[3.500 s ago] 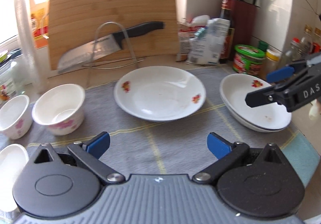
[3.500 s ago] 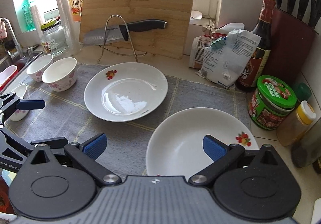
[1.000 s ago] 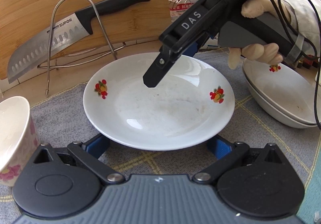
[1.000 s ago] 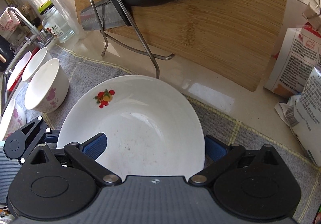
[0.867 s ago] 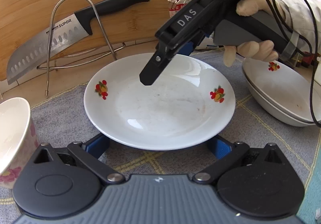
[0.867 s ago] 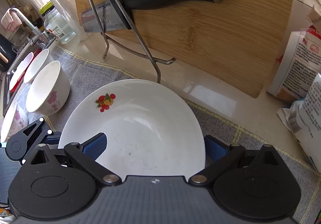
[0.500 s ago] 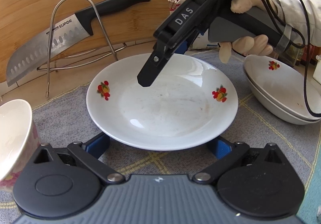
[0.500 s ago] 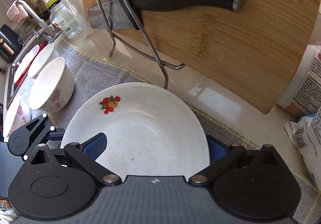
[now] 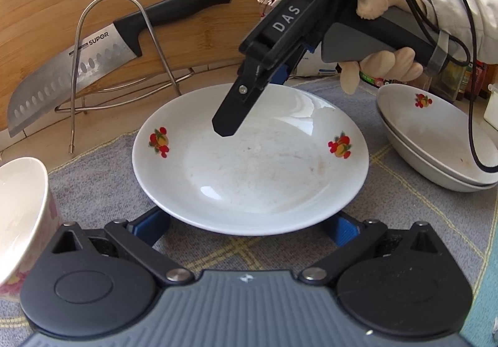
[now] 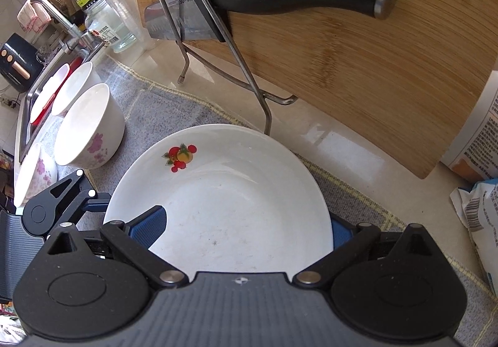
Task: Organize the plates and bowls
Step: 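Lift the fruit-print plate with the right tool and carry it toward the stack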
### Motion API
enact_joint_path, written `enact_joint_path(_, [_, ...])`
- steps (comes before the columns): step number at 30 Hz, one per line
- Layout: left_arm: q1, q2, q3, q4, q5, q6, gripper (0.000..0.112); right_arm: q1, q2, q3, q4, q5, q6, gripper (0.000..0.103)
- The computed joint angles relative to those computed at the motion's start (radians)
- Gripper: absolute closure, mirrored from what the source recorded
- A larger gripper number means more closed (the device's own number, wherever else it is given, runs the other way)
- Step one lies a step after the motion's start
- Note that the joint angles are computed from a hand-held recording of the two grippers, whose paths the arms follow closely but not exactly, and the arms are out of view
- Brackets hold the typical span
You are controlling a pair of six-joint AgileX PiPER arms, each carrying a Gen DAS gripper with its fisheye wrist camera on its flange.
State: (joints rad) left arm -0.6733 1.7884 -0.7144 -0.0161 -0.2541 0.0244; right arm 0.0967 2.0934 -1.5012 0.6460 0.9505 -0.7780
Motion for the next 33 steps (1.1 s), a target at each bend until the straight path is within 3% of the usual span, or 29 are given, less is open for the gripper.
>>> enact_joint_path(14, [0.026, 0.005, -0.023, 0.219, 0.024, -0.189, 0.011, -0.001, 0.002, -0.003, 0.002, 0.005, -0.008, 0.000])
enact_joint_path(33, [0.026, -0.001, -0.038, 0.290, 0.059, -0.261, 0.011, 0.004, -0.009, 0.012, 0.002, -0.002, 0.005, 0.000])
